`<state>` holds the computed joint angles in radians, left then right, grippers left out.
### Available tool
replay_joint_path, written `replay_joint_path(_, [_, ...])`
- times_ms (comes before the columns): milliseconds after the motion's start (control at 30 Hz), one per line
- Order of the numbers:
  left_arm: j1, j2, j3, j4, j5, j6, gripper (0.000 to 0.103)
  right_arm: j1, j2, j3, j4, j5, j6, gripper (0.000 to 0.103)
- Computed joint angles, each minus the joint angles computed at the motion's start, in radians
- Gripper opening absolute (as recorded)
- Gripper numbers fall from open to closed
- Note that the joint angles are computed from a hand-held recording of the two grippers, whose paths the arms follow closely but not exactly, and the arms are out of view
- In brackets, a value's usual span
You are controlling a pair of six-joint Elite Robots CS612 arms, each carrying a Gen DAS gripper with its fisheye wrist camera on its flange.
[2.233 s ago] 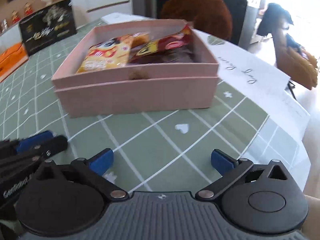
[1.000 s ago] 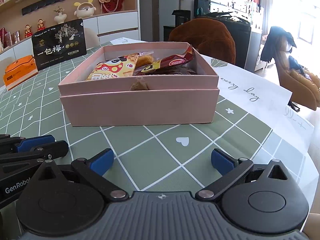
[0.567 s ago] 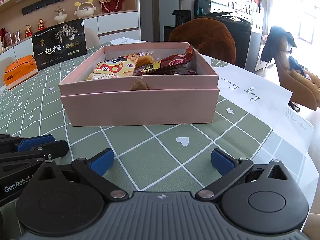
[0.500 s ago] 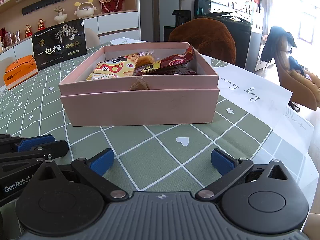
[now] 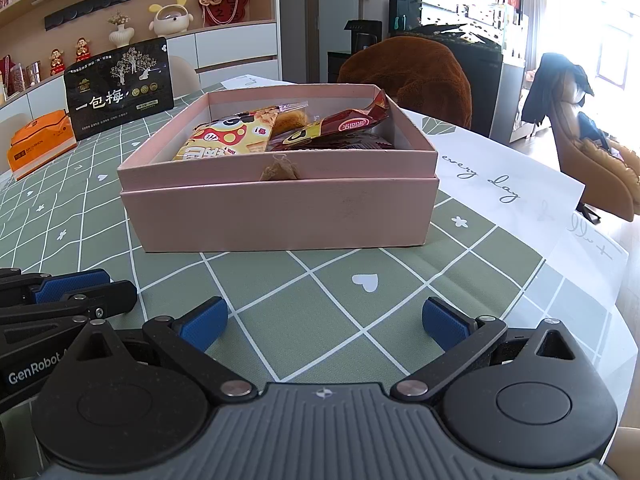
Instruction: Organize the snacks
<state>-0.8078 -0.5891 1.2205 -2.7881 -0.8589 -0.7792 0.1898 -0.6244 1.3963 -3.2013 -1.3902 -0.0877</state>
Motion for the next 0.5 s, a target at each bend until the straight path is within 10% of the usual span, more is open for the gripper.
replay_joint_path(500, [-0.001, 0.0, -0.002, 0.006, 0.003, 0.0, 0.025, 0.001, 0.0, 0.0, -0.001, -0.002, 0.0, 0.103])
